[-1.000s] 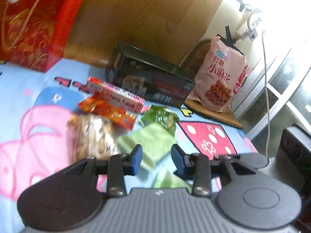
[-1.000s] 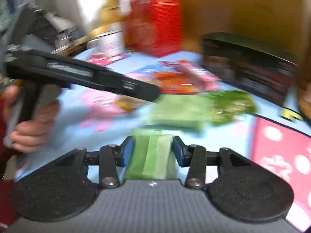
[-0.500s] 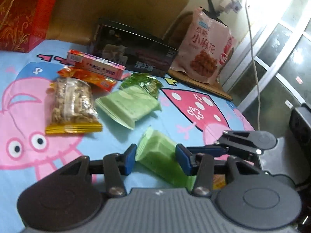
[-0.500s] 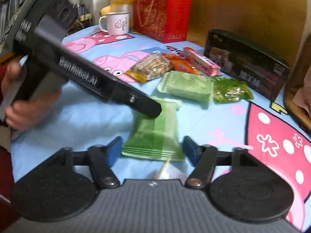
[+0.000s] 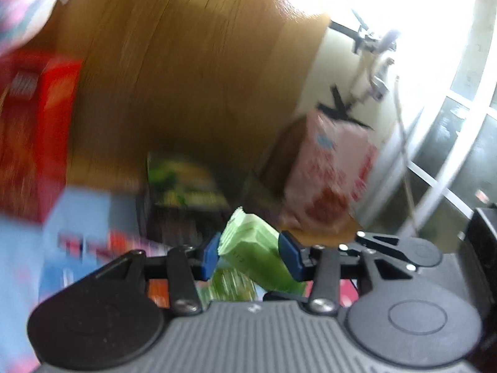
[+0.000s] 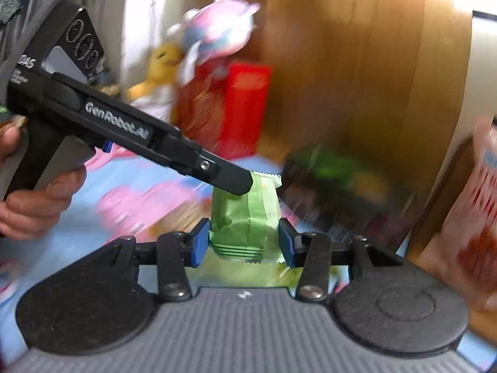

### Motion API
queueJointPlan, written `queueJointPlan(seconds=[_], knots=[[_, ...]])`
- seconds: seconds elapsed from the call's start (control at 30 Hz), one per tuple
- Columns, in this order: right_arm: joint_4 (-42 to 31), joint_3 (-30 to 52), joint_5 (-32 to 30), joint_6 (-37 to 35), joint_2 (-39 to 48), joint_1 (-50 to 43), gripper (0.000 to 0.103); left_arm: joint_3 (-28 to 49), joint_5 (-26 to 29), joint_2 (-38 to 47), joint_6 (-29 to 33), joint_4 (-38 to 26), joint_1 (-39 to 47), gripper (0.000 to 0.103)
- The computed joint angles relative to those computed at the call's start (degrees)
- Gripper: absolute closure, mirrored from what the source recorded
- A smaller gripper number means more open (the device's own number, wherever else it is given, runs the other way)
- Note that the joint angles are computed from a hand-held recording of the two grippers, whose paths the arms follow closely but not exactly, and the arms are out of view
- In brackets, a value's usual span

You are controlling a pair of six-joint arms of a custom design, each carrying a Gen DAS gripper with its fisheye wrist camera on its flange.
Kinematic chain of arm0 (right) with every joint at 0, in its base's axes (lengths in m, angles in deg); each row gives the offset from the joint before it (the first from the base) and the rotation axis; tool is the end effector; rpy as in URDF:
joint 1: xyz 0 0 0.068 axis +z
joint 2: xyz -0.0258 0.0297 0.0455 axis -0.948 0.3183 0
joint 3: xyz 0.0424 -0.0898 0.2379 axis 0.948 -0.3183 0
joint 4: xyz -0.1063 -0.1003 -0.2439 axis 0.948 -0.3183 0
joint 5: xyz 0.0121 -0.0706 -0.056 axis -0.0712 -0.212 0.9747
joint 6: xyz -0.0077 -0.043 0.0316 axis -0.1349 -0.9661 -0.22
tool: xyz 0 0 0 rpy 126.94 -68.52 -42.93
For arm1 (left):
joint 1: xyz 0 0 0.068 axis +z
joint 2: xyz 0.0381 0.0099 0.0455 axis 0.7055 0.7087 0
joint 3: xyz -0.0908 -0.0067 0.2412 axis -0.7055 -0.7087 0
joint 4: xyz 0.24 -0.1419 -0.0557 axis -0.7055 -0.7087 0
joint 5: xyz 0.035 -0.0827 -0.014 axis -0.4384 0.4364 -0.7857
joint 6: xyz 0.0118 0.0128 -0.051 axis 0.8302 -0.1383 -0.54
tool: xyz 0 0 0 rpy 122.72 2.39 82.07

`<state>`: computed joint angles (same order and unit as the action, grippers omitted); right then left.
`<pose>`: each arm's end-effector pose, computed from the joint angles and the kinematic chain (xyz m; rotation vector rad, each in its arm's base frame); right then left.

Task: Organize snacks
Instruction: 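Drop the light green packet into the black tin box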

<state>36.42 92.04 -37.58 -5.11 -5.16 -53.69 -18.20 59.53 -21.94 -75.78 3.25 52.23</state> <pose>0.2555 0.0990 0.1884 -1.0167 1.8523 0.4360 0.2377 0.0126 0.2227 0.0070 2.0854 -0.5819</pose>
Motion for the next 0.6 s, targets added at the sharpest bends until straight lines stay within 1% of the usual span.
queueJointPlan(seconds=[0.07, 0.13, 0.23, 0.3, 0.37, 0.43, 0.47, 0.5, 0.53, 0.6], knots=[[3.3, 6.0, 0.9, 1.6, 8.0, -0.5, 0.054, 6.4, -3.5, 10.3, -0.3, 4.7, -2.2, 0.062], [6.9, 11.7, 1.8, 3.6, 15.9, -1.2, 0.054, 12.3, -5.1, 19.5, -1.2, 7.5, -3.3, 0.062], [12.0, 17.4, 3.6, 7.4, 25.7, -1.8, 0.054, 18.2, -7.4, 29.4, -2.9, 10.2, -5.0, 0.062], [14.1, 20.0, 4.8, 10.1, 30.6, -1.9, 0.053, 20.3, -8.9, 33.7, -3.4, 11.4, -6.1, 0.062], [15.5, 22.1, 6.6, 11.0, 34.3, -1.6, 0.053, 21.9, -10.4, 36.5, -3.3, 11.6, -6.9, 0.062], [18.5, 22.6, 9.1, 12.1, 36.5, -1.2, 0.048, 21.6, -12.2, 37.1, -2.6, 12.0, -7.3, 0.061], [20.2, 22.2, 10.6, 13.0, 36.8, -1.0, 0.042, 21.2, -12.5, 37.0, -2.0, 12.3, -7.2, 0.059], [21.0, 22.0, 11.1, 13.7, 36.9, -1.1, 0.038, 19.8, -12.4, 35.8, -1.8, 13.1, -6.9, 0.059], [20.9, 21.5, 10.1, 14.3, 36.3, -1.6, 0.038, 18.8, -11.7, 34.7, -1.6, 13.5, -6.1, 0.059], [23.9, 17.4, 9.1, 16.0, 33.4, -2.1, 0.038, 15.4, -8.6, 30.9, -1.1, 14.4, -3.1, 0.059]])
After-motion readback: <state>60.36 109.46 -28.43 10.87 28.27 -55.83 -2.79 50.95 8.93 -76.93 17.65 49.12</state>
